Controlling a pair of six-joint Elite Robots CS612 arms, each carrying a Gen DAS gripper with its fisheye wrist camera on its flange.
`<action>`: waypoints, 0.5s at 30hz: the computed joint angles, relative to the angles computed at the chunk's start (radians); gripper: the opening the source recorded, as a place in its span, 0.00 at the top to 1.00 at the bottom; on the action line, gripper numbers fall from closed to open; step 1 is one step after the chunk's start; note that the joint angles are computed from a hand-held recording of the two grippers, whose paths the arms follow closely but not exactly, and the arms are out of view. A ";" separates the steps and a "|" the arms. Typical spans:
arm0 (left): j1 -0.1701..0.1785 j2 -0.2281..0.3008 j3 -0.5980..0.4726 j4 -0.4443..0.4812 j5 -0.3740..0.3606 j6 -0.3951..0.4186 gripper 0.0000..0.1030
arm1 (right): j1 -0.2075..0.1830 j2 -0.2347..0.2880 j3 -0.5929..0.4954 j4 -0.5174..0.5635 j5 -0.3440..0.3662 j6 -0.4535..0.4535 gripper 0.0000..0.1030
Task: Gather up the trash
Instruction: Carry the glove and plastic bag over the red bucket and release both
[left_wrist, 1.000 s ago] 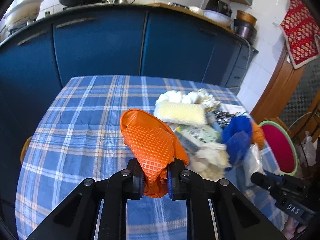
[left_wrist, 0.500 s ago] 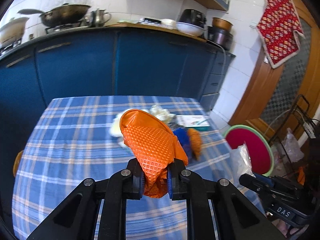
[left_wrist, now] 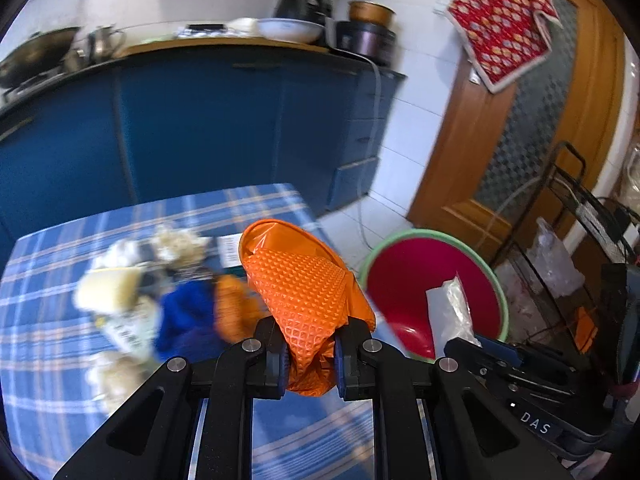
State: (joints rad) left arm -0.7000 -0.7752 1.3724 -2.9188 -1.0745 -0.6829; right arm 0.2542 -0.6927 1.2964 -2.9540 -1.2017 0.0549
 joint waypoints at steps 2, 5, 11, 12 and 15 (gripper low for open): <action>0.002 0.022 -0.036 0.011 -0.023 0.019 0.84 | -0.009 0.004 -0.002 -0.004 -0.017 0.016 0.77; 0.005 0.059 -0.097 0.042 -0.063 0.045 0.84 | -0.021 0.009 -0.004 -0.013 -0.039 0.051 0.76; 0.011 0.130 -0.216 0.109 -0.133 0.091 0.84 | -0.039 0.021 -0.010 -0.007 -0.076 0.097 0.76; 0.011 0.142 -0.237 0.124 -0.142 0.097 0.84 | -0.041 0.023 -0.012 -0.003 -0.080 0.102 0.76; 0.014 0.171 -0.286 0.159 -0.173 0.107 0.83 | -0.048 0.029 -0.016 0.004 -0.089 0.123 0.75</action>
